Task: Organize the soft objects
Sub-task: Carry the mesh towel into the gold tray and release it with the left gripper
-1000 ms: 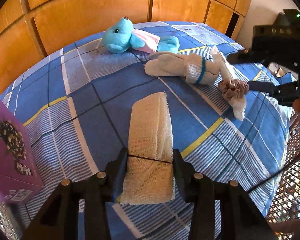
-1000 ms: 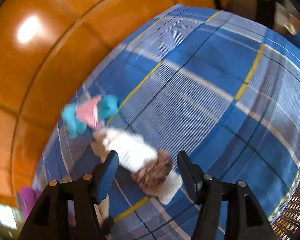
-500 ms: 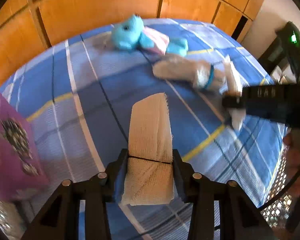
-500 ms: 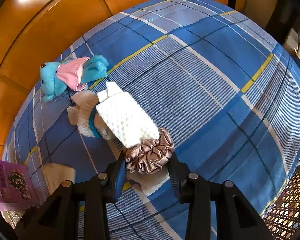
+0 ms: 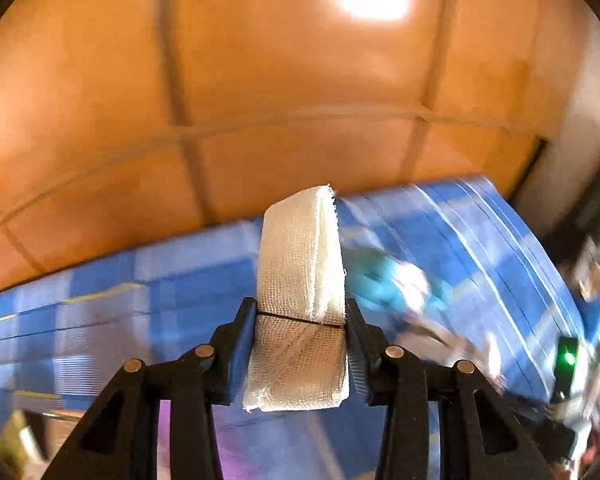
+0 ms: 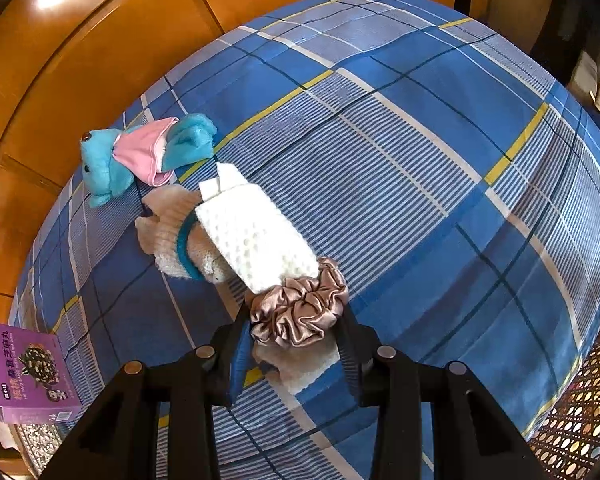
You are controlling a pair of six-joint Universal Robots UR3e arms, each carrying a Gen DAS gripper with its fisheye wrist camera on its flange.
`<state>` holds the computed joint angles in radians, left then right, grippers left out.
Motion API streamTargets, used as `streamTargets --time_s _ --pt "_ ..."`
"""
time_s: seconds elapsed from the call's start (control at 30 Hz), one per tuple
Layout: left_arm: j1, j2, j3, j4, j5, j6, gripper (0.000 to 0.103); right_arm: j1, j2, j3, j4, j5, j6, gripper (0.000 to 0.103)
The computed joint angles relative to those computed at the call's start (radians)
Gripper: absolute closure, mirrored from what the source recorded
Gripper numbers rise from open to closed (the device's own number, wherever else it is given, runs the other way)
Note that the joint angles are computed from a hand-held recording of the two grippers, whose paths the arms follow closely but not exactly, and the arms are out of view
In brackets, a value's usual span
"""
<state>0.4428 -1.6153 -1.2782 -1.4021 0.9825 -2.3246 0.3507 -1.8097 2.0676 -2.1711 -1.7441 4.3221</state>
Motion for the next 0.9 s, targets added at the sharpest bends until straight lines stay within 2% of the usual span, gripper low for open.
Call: streamTargets --time_s 0.17,0.4,0.5,0.67,0.77,0.9 --pt "0.196 -0.12 0.143 0.055 -0.007 -0.015 0.06 0.017 0.036 -0.033 0.011 -0.015 -0.008 0.065" --pt "0.469 -0.256 0.284 0.001 -0.053 0.037 0.06 0.033 0.073 -0.066 0.023 -0.028 -0.008 0.065" --pt "0.59 -0.242 0.232 0.003 -0.097 0.1 0.06 0.043 0.096 -0.088 0.032 -0.035 -0.011 0.065" --pt "0.81 -0.183 0.113 -0.078 -0.192 0.279 0.06 0.062 0.144 -0.137 0.061 -0.055 -0.018 0.065" --pt "0.929 -0.159 0.032 -0.097 -0.218 0.378 0.06 0.077 0.185 -0.179 0.093 -0.072 -0.023 0.066" --pt "1.064 -0.139 -0.054 -0.085 -0.223 0.456 0.059 0.095 0.23 -0.233 0.142 -0.097 -0.035 0.067"
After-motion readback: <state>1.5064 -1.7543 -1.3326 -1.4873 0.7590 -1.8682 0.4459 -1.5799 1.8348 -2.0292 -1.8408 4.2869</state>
